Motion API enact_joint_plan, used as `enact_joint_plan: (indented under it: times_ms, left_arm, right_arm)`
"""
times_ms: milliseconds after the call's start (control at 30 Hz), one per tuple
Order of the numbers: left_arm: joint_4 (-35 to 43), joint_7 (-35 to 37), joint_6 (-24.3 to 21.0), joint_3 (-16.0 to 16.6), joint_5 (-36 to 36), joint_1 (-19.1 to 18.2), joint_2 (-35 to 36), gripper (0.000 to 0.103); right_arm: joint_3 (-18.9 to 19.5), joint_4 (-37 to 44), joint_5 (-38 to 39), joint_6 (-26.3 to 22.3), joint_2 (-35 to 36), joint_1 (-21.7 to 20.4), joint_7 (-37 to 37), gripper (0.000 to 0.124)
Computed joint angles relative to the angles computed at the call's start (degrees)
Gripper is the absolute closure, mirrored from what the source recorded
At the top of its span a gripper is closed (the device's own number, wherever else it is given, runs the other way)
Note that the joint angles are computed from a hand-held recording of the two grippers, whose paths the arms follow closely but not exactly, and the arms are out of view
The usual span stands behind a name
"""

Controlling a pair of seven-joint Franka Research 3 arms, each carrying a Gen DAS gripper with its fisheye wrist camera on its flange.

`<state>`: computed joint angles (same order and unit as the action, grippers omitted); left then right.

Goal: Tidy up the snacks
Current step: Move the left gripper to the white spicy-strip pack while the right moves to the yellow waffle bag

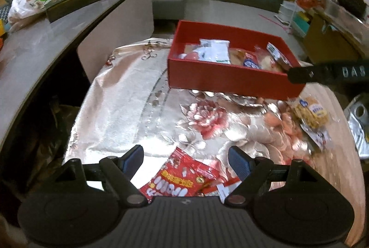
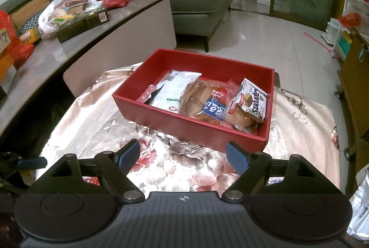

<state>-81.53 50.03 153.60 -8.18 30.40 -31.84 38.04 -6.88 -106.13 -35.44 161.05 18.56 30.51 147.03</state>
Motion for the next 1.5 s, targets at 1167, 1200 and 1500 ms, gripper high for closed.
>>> enact_joint_plan:
  times_ms: [1167, 1200, 1500]
  left_arm:
    - [6.7, 13.5, -7.6, -4.6, -9.1, -0.7, 5.6, 0.029]
    - [6.7, 14.1, -8.0, -5.7, -10.9, 0.2, 5.7, 0.029]
    - [2.6, 11.4, -10.5, -8.3, -18.7, 1.5, 4.2, 0.029]
  right_arm:
    - [7.0, -18.2, -3.0, -4.0, -11.4, -9.7, 7.1, 0.033]
    - [7.1, -18.3, -2.2, -4.1, -11.4, -9.9, 6.3, 0.032]
    - [6.8, -18.4, 1.5, -3.1, -11.2, -10.4, 2.9, 0.032]
